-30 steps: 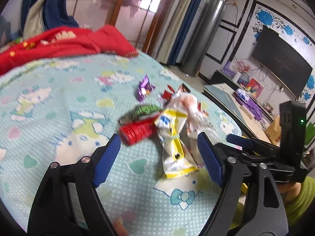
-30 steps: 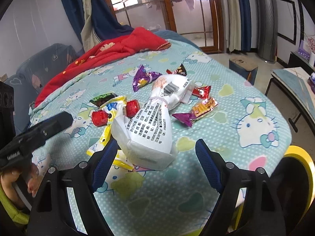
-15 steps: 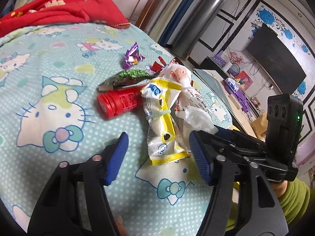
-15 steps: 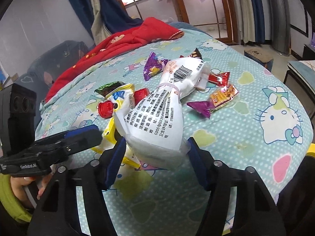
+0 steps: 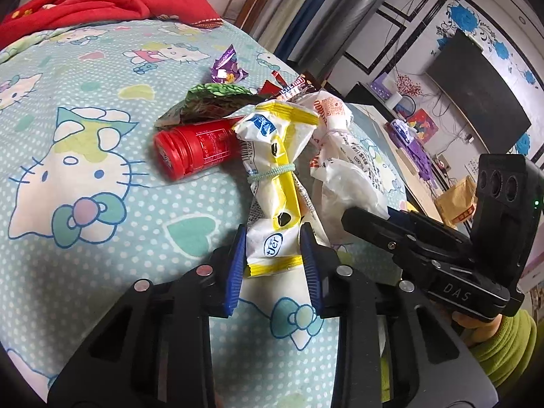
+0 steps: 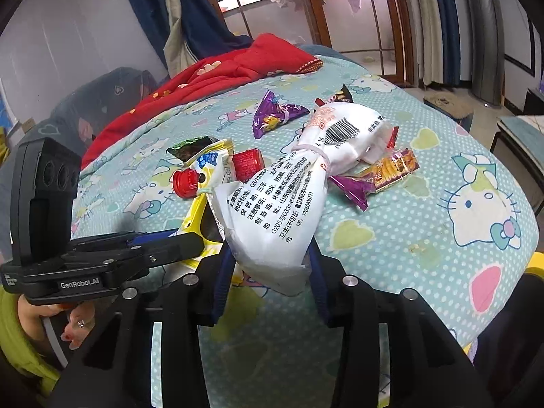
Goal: Collect trash
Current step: 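Grasp the yellow wrapper with the left tool while the right tool grasps the white bag, then carry the yellow wrapper and white bag over the yellow bin with both tools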
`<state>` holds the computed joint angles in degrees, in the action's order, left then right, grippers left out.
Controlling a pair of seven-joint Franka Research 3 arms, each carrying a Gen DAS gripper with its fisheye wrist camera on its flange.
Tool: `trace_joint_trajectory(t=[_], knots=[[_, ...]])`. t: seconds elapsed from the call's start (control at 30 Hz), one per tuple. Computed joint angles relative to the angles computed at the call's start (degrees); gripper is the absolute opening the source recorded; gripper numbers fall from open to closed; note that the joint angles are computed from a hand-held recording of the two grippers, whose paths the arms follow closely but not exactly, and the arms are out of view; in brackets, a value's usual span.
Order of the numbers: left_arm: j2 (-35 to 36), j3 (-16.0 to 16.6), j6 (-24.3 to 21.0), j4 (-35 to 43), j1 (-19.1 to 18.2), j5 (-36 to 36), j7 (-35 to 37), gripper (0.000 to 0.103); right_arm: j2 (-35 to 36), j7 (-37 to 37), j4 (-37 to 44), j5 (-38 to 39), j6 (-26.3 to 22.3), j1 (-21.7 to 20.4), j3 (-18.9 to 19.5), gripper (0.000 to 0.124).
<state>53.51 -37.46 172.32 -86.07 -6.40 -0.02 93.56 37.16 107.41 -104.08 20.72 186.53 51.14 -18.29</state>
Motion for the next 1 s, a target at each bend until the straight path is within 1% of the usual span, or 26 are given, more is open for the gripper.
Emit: trace_joint_trajectory(t=[0.23,0.3,0.4,0.43,0.6,0.7,0.87,1.0], knots=[[-0.2,0.2,0.6,0.0,-0.4,0.4,-0.1,0.020,0.2,0.5,-0.5,0.1,-0.1,3.8,-4.1,0.035],[-0.5,0.0,1.4,-0.7,-0.2,0.8,0.1,0.019,0.2,0.6,-1.2,0.2,0.3,5.6,-5.9,0.035],[-1.1,-0.2,2.9,-1.6,0.2,1.7,0.1,0.019,0.1,0.2,-1.6,0.7,0.9,7.2,-7.6,0.034],[-1.3,-0.3,3.4,-2.0,0.3,2.1,0.0,0.019,0.1,0.0,-1.9,1.1,1.3,8.4,-8.9,0.034],[-2.8,-0.3,6.4,-4.0,0.8,4.7,-1.2,0.019,-0.2,-1.4,-3.0,3.4,1.9,11.9,-12.5,0.034],[-3.3,-0.6,7.6,-4.7,1.2,6.5,-2.3,0.019,-0.3,-2.2,-4.1,5.1,2.1,14.9,-15.4,0.034],[-3.9,-1.8,9.4,-5.9,2.5,9.4,-4.3,0.019,-0.7,-3.2,-5.4,7.8,2.4,17.6,-18.0,0.034],[-4.3,-2.3,10.5,-6.3,2.7,11.7,-5.7,0.019,-1.6,-4.5,-7.1,9.7,3.2,19.4,-19.6,0.034]])
